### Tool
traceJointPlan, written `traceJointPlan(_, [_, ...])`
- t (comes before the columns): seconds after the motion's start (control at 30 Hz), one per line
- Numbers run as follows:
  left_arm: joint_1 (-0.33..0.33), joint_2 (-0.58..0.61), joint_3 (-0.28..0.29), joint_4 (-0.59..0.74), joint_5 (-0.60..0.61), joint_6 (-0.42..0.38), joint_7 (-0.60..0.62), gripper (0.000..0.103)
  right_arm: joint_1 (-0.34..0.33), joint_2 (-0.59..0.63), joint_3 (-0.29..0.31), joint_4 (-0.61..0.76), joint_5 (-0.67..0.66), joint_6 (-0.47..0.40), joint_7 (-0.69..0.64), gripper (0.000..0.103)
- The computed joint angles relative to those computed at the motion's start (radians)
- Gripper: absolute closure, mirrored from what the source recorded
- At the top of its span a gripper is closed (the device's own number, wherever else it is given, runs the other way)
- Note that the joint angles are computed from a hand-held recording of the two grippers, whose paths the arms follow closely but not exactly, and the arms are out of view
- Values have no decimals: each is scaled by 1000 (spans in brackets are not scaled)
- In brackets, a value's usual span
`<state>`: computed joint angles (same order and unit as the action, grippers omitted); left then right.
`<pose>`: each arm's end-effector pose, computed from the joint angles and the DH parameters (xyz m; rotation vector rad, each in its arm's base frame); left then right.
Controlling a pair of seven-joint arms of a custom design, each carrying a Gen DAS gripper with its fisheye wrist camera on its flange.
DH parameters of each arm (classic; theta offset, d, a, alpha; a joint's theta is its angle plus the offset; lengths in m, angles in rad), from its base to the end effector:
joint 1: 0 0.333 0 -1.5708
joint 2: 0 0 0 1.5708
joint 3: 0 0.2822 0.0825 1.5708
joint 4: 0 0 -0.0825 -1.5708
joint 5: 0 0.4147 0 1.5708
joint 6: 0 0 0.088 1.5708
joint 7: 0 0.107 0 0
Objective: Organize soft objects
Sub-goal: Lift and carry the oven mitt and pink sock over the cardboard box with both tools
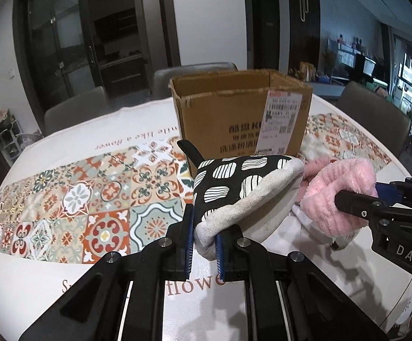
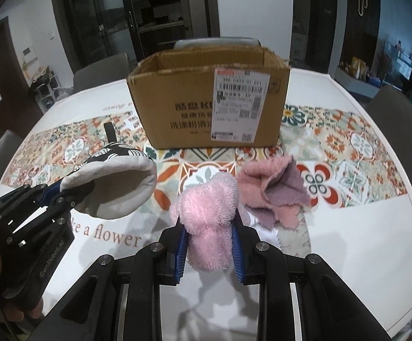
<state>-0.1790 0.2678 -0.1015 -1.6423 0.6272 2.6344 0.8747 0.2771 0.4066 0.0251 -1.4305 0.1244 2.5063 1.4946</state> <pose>0.6780 -0.2033 0.4980 -1.6940 1.7106 -0.6833 0.7120 0.2177 0.5007 -2.0228 1.4942 -0.4282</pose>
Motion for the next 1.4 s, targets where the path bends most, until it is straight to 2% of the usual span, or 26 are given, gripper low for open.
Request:
traceJointPlan(0.23, [-5,-20,3,12,17,4,-51,89,-13,-15,11,5,30,40,-46,75])
traceJointPlan(0.57, [-23,-14,14,71,108,-7,-136,89,-27,-17,19,38,76,90,-102,75])
traceJointPlan(1.0, [-55,46,43,212,214,-25,-220,89,-41,37,25,147,113,161,-157,75])
traceJointPlan(1.4, [-89,157,81,405,258,-52,-232,89,-55,133,39,313,144,211,-208,75])
